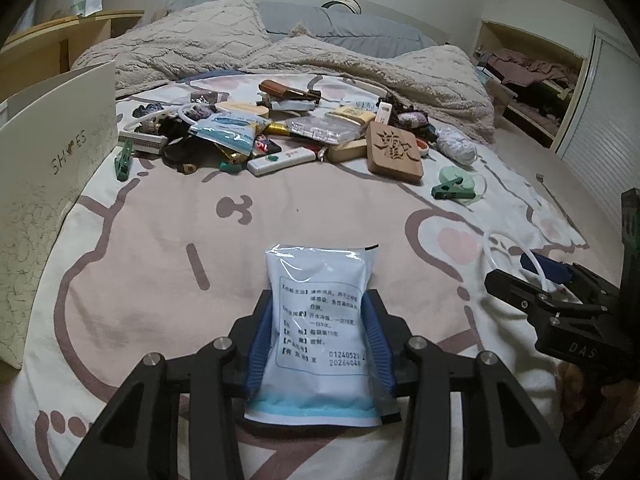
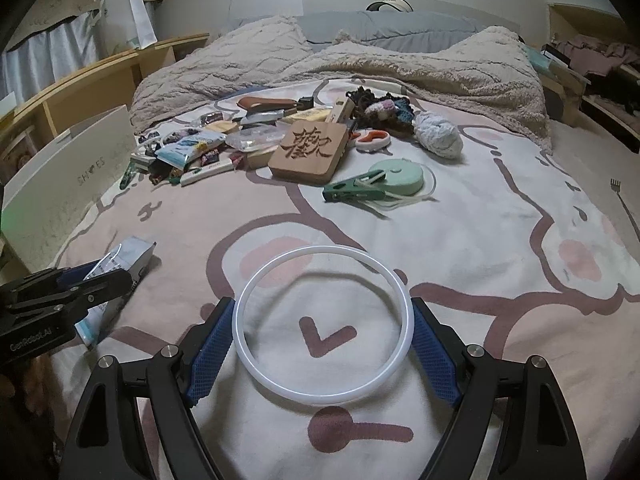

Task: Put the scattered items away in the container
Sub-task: 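Carry the sachet in the left gripper and the ring in the right gripper toward the white box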

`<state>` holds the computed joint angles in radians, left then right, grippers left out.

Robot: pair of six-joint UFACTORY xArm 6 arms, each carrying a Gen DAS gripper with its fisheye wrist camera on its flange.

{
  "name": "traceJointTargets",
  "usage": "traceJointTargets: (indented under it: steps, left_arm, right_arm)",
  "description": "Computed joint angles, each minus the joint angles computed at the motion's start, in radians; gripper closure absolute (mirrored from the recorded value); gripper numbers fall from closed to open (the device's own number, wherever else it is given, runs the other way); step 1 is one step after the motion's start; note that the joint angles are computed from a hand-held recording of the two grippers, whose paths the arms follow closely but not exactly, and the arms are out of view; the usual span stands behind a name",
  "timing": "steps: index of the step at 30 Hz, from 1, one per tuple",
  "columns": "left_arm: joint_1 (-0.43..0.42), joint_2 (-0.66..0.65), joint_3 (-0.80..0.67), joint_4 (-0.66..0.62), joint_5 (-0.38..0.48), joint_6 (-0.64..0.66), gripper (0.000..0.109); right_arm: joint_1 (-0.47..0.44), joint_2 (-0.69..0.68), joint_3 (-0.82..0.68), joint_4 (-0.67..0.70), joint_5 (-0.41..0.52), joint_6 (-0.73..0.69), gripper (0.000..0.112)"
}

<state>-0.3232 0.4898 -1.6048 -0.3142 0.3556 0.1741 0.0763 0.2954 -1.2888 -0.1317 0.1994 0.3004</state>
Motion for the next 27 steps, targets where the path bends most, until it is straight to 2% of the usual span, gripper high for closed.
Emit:
traceJointTargets:
  steps: [7, 14, 16, 20, 27]
  left_arm:
    - [0.007, -0.028, -0.007, 0.011, 0.021, -0.011, 0.065]
    - [0.024, -0.037, -0.051, 0.025, 0.039, 0.001, 0.065]
    - [0.031, -0.032, -0.075, 0.021, 0.047, 0.009, 0.065]
    - [0.048, -0.021, -0.125, 0.019, 0.062, 0.033, 0.065]
    - [0.103, -0.009, -0.209, 0.010, 0.083, 0.058, 0.065]
  right_arm:
    - [0.008, -0.020, -0.012, 0.004, -0.003, -0.011, 0.028]
    - [0.018, 0.002, -0.085, 0.012, 0.020, -0.012, 0.028]
    - [0.026, 0.012, -0.108, 0.053, 0.021, -0.050, 0.028]
    - [0.044, 0.038, -0.174, 0.065, 0.045, -0.066, 0.028]
    - [0.083, 0.113, -0.346, 0.169, 0.105, -0.173, 0.028]
